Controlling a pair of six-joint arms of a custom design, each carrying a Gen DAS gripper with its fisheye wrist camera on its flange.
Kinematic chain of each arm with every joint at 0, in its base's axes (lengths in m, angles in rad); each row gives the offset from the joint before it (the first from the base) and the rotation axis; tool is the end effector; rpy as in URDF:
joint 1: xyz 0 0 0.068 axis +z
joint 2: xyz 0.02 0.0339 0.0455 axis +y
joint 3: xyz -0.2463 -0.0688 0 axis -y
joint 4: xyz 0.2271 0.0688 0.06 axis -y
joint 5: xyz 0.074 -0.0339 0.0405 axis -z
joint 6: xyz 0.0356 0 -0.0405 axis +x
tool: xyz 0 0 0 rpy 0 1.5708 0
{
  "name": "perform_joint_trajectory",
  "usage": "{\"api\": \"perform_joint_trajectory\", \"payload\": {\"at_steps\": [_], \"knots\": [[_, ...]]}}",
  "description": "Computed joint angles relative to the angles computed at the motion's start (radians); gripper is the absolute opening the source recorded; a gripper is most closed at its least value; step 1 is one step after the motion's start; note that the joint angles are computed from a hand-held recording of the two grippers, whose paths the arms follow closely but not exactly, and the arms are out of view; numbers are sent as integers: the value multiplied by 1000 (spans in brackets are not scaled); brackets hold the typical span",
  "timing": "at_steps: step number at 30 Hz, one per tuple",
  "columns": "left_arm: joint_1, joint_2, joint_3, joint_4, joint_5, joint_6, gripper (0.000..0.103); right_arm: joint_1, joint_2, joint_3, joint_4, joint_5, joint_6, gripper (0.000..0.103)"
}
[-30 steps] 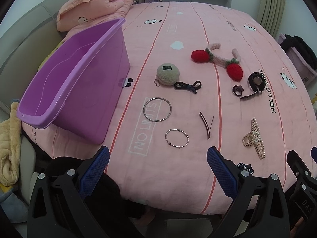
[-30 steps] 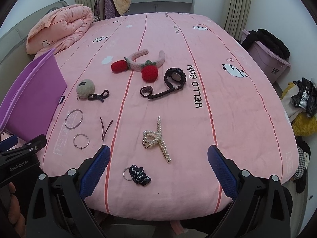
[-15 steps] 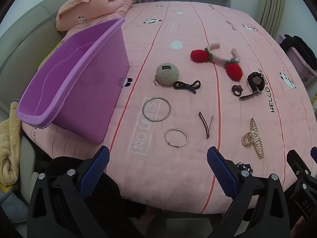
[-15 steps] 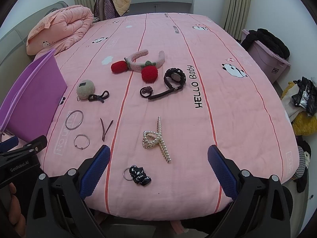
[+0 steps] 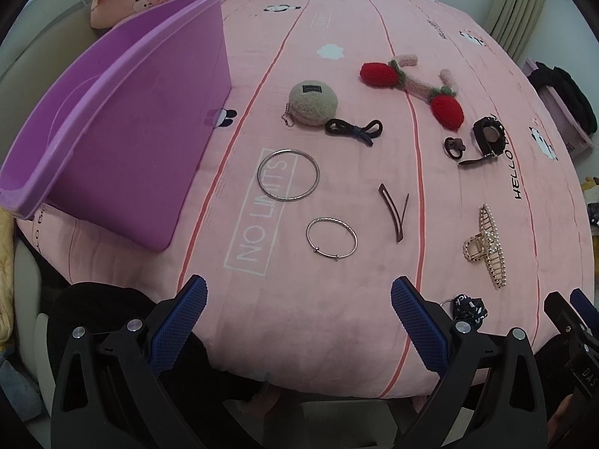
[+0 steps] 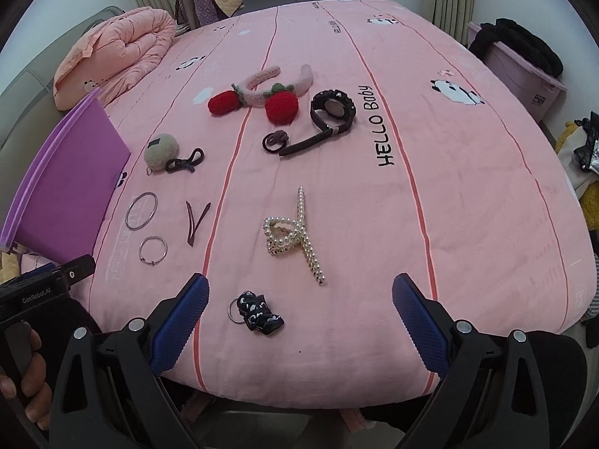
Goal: Organize jewelry
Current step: 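Move left tool toward the thin silver bangle while right tool approaches the pearl claw clip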
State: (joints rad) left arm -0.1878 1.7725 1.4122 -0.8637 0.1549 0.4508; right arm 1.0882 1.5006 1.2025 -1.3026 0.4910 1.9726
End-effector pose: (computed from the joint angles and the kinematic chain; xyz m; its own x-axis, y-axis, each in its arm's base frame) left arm 0.3331 -0.0689 0.2282 -0.7288 0.5767 -0.3691 0.6149 0.7884 0.0175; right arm 0.1236 0.1997 0.2445 -0.5435 0.7114 -0.4455 0.7350 0.6597 0.1568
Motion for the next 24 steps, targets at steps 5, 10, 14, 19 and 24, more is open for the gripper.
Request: {"api": "perform_joint_trajectory", "payload": {"at_steps": [5,10,14,19,24], "knots": [[17,93,41,23,-6,-40,97,-50,-5,-62,85,12,-114,94],[6,163,62,42,1,-61,97,-154,-40,-166,222,-35,-269,94],[-40,202,51,76,-11,-70,97,-223,-50,-233,312,-69,-359,94],[-100,249,34,142,-54,-77,97,-287,-43,-293,399,-98,-436,94],[-120,285,23,178,-82,-77,97,-338,-27,-338,480,-127,-514,94]]}}
